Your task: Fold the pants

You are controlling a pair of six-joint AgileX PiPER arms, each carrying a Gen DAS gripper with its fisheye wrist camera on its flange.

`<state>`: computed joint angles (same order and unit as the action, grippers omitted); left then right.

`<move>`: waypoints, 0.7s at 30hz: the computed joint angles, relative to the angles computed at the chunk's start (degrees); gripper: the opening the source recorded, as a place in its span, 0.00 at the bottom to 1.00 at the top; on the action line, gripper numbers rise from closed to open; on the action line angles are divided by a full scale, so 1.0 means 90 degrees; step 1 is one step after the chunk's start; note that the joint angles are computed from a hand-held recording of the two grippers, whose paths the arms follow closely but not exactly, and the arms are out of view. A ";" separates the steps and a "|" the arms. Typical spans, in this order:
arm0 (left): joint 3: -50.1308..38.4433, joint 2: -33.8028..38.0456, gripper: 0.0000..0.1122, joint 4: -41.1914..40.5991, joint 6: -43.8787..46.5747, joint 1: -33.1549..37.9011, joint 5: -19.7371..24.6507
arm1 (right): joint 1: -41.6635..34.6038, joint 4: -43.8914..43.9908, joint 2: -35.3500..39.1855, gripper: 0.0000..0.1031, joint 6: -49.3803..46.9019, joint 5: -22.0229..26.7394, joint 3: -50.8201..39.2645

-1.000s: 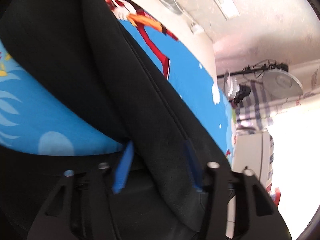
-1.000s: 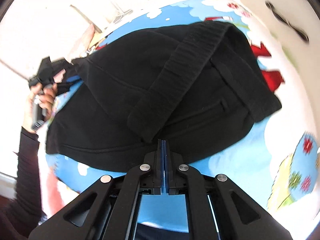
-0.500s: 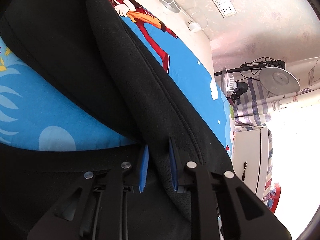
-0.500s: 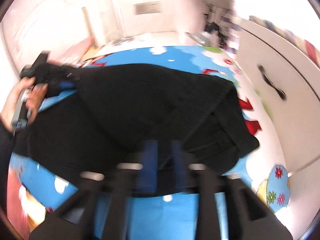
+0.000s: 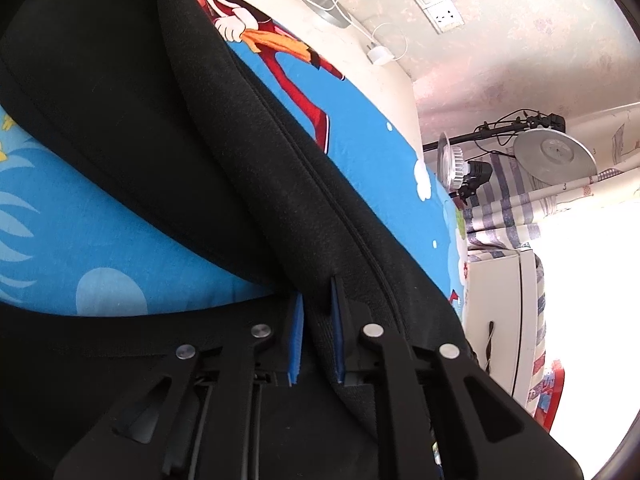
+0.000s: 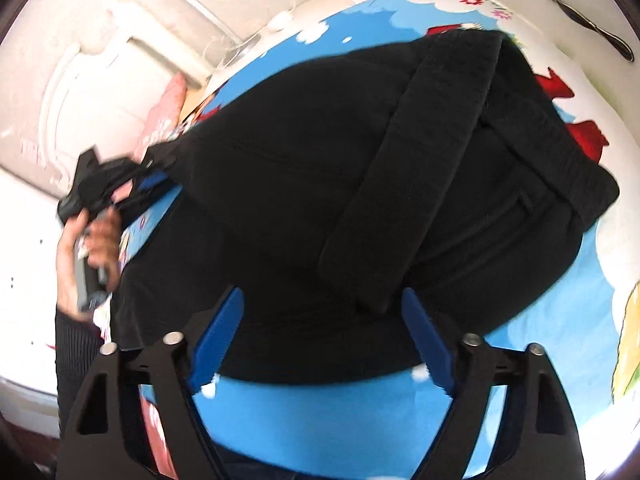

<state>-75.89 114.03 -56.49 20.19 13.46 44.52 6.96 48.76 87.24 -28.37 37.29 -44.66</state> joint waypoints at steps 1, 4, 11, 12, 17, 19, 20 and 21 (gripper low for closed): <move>0.0020 -0.0047 0.10 -0.0015 0.0033 0.0004 -0.0002 | -0.0100 0.0158 0.0108 0.72 -0.0096 0.0021 -0.0067; 0.0032 -0.0113 0.06 -0.0055 0.0101 0.0028 0.0043 | -0.0243 0.0295 0.0377 0.64 -0.0117 -0.0053 -0.0244; -0.0003 -0.0129 0.06 0.0002 0.0076 0.0000 0.0032 | -0.0800 0.1033 0.0646 0.33 -0.0869 0.0199 -0.0284; -0.0002 -0.0117 0.06 -0.0017 0.0080 0.0007 0.0031 | -0.0781 0.1016 0.0644 0.28 -0.0875 0.0133 -0.0269; 0.0285 -0.0156 0.32 -0.0719 0.0317 0.0292 0.0074 | -0.0915 0.1096 0.0430 0.12 -0.1055 0.0027 -0.0172; 0.0370 -0.0232 0.35 -0.0736 0.0254 0.0386 -0.0026 | -0.0888 0.1024 0.0373 0.12 -0.0914 0.0012 -0.0281; 0.0400 -0.0262 0.35 -0.0792 0.0260 0.0448 -0.0039 | -0.0889 0.0956 0.0321 0.12 -0.0894 0.0026 -0.0305; 0.0397 -0.0281 0.35 -0.0795 0.0252 0.0489 -0.0039 | -0.0896 0.0918 0.0296 0.12 -0.0888 0.0044 -0.0310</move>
